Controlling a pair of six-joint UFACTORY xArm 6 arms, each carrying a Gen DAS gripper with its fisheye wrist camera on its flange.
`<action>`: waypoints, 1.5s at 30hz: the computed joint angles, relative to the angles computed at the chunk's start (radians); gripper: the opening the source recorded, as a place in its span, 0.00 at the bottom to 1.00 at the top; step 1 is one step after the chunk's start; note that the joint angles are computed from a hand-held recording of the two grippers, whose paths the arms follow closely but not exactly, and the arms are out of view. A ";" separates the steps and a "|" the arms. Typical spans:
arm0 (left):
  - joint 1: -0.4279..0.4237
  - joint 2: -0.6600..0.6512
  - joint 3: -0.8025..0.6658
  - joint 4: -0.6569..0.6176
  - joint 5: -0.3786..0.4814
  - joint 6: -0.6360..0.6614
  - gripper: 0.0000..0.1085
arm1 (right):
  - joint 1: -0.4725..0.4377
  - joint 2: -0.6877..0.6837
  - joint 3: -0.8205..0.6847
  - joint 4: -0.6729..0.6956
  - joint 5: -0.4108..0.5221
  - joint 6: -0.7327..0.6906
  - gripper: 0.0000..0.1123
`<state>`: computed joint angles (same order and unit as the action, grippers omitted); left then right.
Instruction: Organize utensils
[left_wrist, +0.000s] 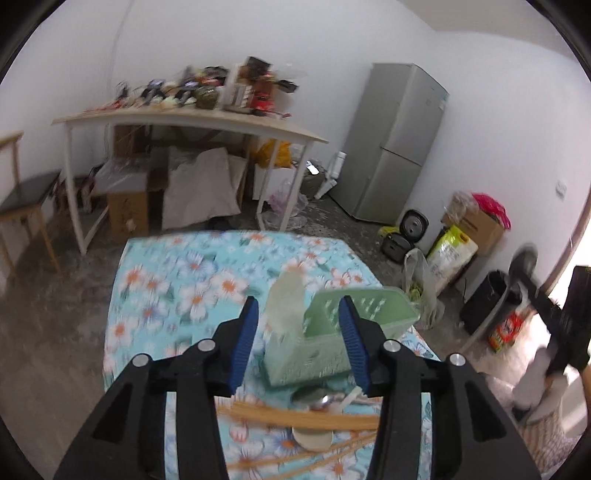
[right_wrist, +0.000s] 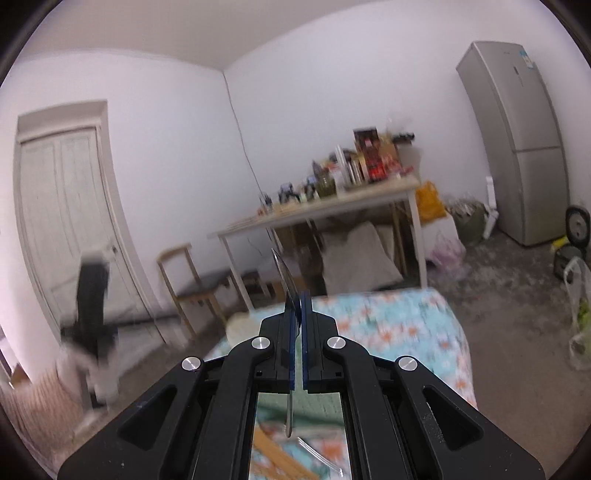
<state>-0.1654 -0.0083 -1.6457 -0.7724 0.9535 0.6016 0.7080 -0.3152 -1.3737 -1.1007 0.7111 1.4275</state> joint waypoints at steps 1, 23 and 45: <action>0.013 -0.035 0.065 -0.020 -0.010 0.003 0.42 | -0.017 0.015 -0.025 -0.006 -0.022 -0.008 0.01; 0.021 -0.248 0.465 -0.028 -0.096 0.045 0.44 | -0.182 0.184 -0.030 0.155 -0.185 -0.129 0.32; -0.147 -0.096 0.369 0.324 -0.198 -0.246 0.45 | 0.093 -0.050 0.329 0.330 0.037 0.089 0.53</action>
